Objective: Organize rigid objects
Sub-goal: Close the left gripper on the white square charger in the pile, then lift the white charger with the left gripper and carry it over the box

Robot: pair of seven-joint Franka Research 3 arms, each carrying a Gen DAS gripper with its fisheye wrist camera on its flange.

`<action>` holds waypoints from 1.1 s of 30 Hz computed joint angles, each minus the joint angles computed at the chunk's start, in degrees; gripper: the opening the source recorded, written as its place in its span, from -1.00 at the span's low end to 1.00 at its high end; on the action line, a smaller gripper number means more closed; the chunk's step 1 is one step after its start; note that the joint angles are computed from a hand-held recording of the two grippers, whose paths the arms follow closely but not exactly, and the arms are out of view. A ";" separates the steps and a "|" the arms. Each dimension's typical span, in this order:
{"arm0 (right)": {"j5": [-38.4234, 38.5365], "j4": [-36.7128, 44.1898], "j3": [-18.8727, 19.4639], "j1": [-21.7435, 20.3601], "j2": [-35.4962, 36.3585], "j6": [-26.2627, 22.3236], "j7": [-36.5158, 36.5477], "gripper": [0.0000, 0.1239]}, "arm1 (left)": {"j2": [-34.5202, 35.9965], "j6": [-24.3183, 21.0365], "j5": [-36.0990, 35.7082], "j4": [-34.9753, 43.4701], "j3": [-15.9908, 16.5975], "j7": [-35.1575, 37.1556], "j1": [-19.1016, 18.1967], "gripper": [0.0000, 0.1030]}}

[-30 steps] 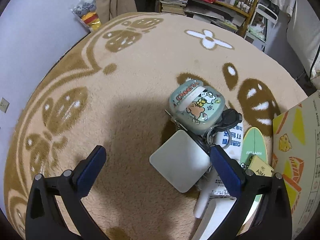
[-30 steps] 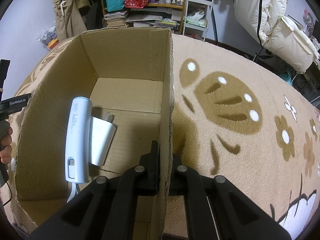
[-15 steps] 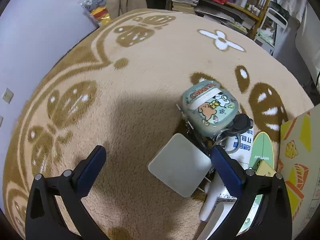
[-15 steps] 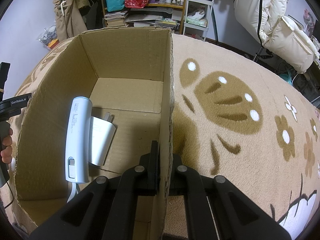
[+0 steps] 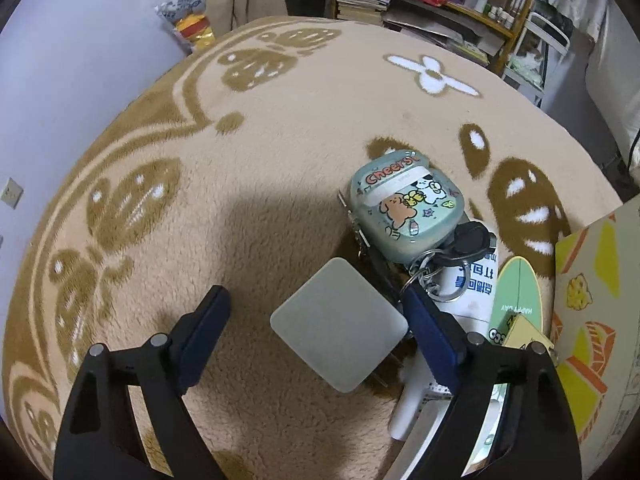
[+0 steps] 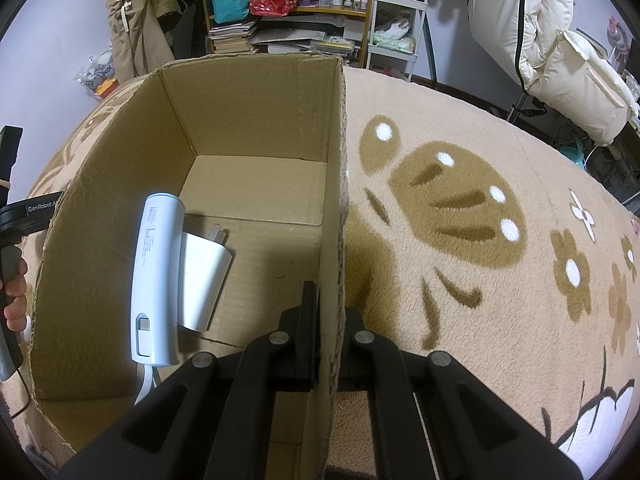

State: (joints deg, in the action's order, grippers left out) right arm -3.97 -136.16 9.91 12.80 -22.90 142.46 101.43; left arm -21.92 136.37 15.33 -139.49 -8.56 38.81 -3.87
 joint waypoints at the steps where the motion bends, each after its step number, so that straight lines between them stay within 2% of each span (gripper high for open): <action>1: -0.04 -0.04 0.02 0.01 -0.05 -0.01 0.00 -0.91 | -0.06 0.05 -0.56 -0.16 0.25 0.16 -0.16 0.70; 4: 0.02 0.00 -0.05 0.03 0.01 0.02 -0.04 -0.91 | 1.19 -2.24 -0.98 0.60 0.33 2.16 -0.56 0.67; 6: 0.05 0.02 -0.07 0.03 0.01 0.00 -0.05 -0.91 | 1.88 -3.90 2.43 1.39 -1.42 1.48 -0.17 0.65; 9: 0.04 0.01 -0.07 0.03 0.01 0.01 -0.08 -0.91 | 1.87 -3.77 2.04 1.66 -1.03 0.95 -0.69 0.45; 11: 0.08 -0.02 -0.07 0.04 -0.01 0.02 -0.07 -0.91 | 1.26 -2.83 1.39 1.11 -0.67 0.49 -0.85 0.19; 15: 0.09 0.02 -0.08 0.03 0.03 0.01 -0.12 -0.91 | 0.58 -3.55 2.50 1.11 -1.21 -0.26 -0.74 0.19; 20: 0.15 -0.06 -0.10 0.05 -0.04 0.04 -0.16 -0.91 | -0.15 -8.53 5.03 2.23 -2.28 -2.41 -0.51 0.19; 33: 0.29 -0.01 -0.15 0.06 0.00 0.02 -0.26 -0.91 | -5.00 -13.91 8.77 2.85 -3.13 -4.71 -1.15 0.19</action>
